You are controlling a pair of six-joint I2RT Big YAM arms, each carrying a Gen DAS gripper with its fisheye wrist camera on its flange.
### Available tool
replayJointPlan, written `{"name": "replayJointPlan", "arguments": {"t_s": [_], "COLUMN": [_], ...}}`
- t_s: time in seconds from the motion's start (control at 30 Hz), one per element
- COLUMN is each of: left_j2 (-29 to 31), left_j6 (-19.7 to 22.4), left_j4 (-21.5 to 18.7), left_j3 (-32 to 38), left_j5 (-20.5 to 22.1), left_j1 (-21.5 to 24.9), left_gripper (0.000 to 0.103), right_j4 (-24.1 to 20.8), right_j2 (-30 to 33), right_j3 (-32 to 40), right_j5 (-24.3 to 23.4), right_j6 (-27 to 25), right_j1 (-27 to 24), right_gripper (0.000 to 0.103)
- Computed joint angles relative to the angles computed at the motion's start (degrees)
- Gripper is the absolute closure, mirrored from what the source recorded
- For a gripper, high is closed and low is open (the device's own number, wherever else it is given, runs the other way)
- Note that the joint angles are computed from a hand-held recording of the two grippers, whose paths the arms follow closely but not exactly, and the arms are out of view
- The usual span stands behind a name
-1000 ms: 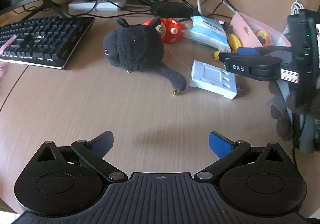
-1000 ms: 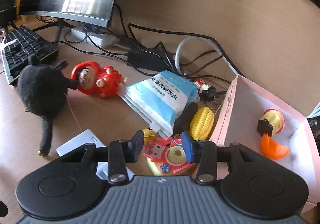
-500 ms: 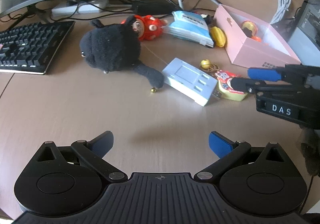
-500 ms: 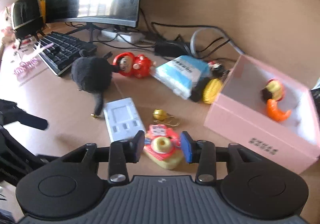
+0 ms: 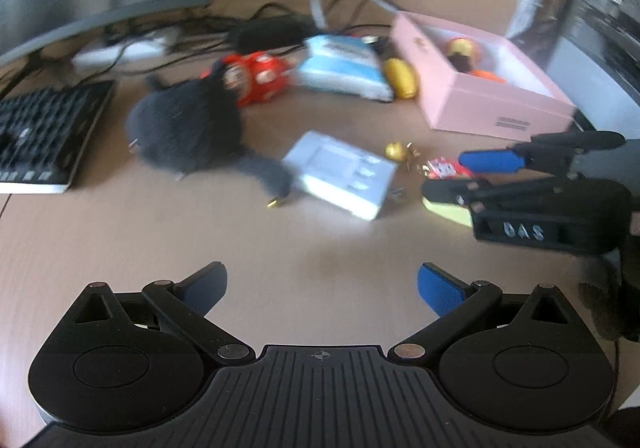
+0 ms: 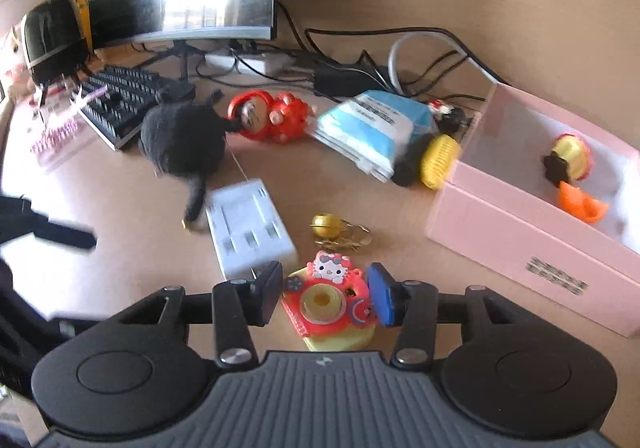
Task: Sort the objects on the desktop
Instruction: 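Grasp the yellow Hello Kitty donut toy with the right gripper, then set the Hello Kitty toy down beside the pink box, open right gripper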
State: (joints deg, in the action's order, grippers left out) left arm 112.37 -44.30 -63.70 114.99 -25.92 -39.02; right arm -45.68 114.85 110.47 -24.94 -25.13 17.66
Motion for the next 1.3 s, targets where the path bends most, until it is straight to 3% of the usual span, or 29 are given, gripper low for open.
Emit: {"name": "replayJointPlan", "arguments": {"t_s": [0.1, 0.23, 0.3, 0.47, 0.57, 0.63, 0.73, 0.8, 0.87, 1.07, 1.2, 1.3], "left_j2": [2.1, 4.8, 6.1, 10.5, 13.5, 13.6, 12.5, 11.6, 11.2, 11.3, 14.3, 16.7], "left_j6": [4.6, 11.7, 13.9, 16.7, 14.4, 13.6, 17.9, 19.9, 19.1, 9.2, 7.0, 7.6], "left_j4": [1.0, 2.3, 3.3, 3.1, -0.4, 0.5, 4.0, 5.6, 5.5, 3.7, 0.1, -2.5], "left_j3": [3.0, 6.8, 8.4, 14.0, 18.7, 18.6, 16.8, 15.4, 15.1, 15.2, 19.8, 24.1], "left_j5": [-0.1, -2.1, -2.0, -0.4, 3.3, 6.0, 10.8, 11.0, 8.7, 4.5, -0.3, -0.6], "left_j1": [0.0, 0.8, 1.7, 3.9, 4.9, 5.0, 4.1, 3.0, 1.9, 0.6, 0.3, 0.1], "left_gripper": [0.000, 0.000, 0.000, 0.000, 0.000, 0.000, 0.000, 0.000, 0.000, 0.000, 0.000, 0.000], "right_j4": [1.2, 6.0, 5.2, 7.0, 8.9, 9.4, 8.8, 8.3, 8.2, 7.7, 8.1, 8.5], "right_j2": [-2.0, -5.1, -5.5, -8.3, -10.0, -10.7, -10.8, -10.6, -10.4, -9.7, -10.0, -10.4], "right_j3": [-2.9, -7.3, -7.3, -11.2, -14.0, -15.2, -15.6, -15.5, -15.6, -15.9, -16.8, -17.4], "right_j5": [1.9, 8.8, 7.5, 6.7, 6.2, 6.3, 7.2, 7.8, 8.0, 8.9, 9.0, 9.1], "right_j6": [-0.7, 0.0, 2.2, 3.7, 2.6, 1.8, 1.6, 1.9, 2.0, 1.8, 2.3, 2.2], "right_j1": [-1.5, -2.9, -4.1, -5.0, -4.9, -4.8, -5.0, -5.2, -5.5, -5.6, -5.5, -5.6], "right_gripper": [0.056, 0.056, 0.055, 0.039, 0.029, 0.027, 0.025, 0.025, 0.023, 0.020, 0.017, 0.017]}}
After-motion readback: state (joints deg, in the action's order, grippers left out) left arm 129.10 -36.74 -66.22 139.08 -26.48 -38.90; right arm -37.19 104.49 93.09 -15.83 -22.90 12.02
